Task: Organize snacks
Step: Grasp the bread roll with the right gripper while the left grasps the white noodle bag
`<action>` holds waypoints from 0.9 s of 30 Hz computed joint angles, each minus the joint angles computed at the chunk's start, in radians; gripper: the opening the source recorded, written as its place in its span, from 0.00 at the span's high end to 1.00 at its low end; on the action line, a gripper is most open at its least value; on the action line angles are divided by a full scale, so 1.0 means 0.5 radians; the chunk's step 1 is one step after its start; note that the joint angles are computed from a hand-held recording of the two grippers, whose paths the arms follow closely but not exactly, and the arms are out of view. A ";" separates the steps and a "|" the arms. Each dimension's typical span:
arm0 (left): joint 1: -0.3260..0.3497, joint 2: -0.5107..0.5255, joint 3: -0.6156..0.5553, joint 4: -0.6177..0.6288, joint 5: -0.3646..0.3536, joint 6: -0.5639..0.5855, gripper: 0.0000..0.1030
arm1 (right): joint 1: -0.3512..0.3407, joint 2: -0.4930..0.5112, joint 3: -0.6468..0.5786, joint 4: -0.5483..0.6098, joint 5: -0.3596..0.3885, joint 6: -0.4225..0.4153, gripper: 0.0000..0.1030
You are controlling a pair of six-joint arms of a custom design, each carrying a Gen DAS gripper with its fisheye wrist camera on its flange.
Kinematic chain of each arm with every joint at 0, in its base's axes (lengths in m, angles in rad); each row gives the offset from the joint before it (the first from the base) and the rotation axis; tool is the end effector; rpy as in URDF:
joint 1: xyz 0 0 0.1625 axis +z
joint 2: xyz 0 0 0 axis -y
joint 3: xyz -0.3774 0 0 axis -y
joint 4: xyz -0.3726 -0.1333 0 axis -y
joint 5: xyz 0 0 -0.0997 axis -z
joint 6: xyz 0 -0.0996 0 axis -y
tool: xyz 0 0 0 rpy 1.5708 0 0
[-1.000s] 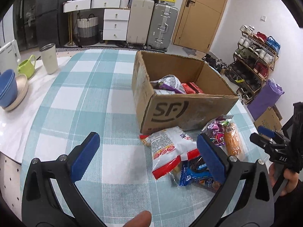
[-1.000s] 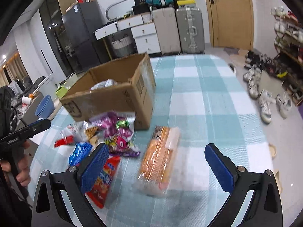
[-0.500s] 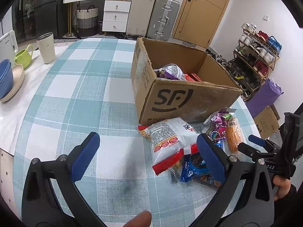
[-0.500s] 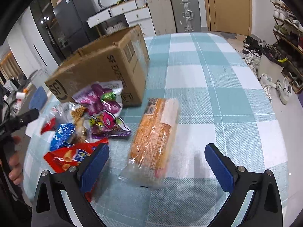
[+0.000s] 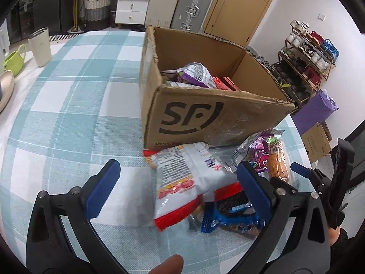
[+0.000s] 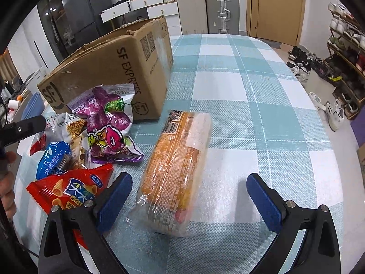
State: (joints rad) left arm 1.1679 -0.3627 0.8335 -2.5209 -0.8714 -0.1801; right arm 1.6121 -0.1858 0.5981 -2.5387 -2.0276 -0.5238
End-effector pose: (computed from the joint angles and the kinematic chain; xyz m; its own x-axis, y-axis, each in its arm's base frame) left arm -0.1354 -0.8212 0.1057 -0.8694 -0.1197 -0.4794 0.1953 0.8079 -0.5560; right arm 0.1241 -0.8397 0.0596 -0.7672 -0.2554 0.5883 -0.4837 0.8328 -0.2693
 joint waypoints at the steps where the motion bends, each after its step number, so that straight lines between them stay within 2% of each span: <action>1: 0.002 0.022 -0.037 0.025 0.001 -0.015 0.01 | -0.001 -0.001 0.001 0.005 0.002 0.003 0.01; 4: 0.011 0.071 -0.127 0.126 0.017 -0.062 0.01 | -0.002 -0.028 0.052 -0.012 0.002 0.013 0.01; 9: 0.051 0.023 -0.054 0.106 -0.024 -0.127 0.02 | -0.003 -0.062 0.120 -0.048 0.013 0.005 0.01; 12: 0.086 0.009 -0.055 0.162 -0.119 -0.143 0.18 | -0.007 -0.055 0.103 -0.036 0.048 0.007 0.02; 13: 0.095 0.018 -0.079 0.198 -0.145 -0.158 0.28 | -0.008 -0.060 0.114 -0.043 0.060 0.004 0.02; 14: 0.099 0.010 -0.064 0.211 -0.145 -0.171 0.37 | -0.009 -0.061 0.115 -0.046 0.071 -0.001 0.06; 15: 0.108 0.018 -0.078 0.235 -0.157 -0.184 0.41 | -0.008 -0.062 0.121 -0.056 0.082 -0.010 0.10; 16: 0.115 0.017 -0.074 0.224 -0.178 -0.185 0.42 | -0.006 -0.065 0.131 -0.067 0.088 -0.016 0.12; 18: 0.119 -0.001 -0.021 0.125 -0.204 -0.138 0.49 | -0.004 -0.067 0.140 -0.081 0.097 -0.025 0.18; 24: 0.111 -0.064 0.157 -0.134 -0.186 -0.046 0.54 | -0.013 -0.067 0.109 -0.016 0.208 0.025 0.35; 27: 0.101 -0.128 0.284 -0.264 -0.198 -0.017 0.54 | -0.019 -0.053 0.066 0.024 0.247 0.053 0.47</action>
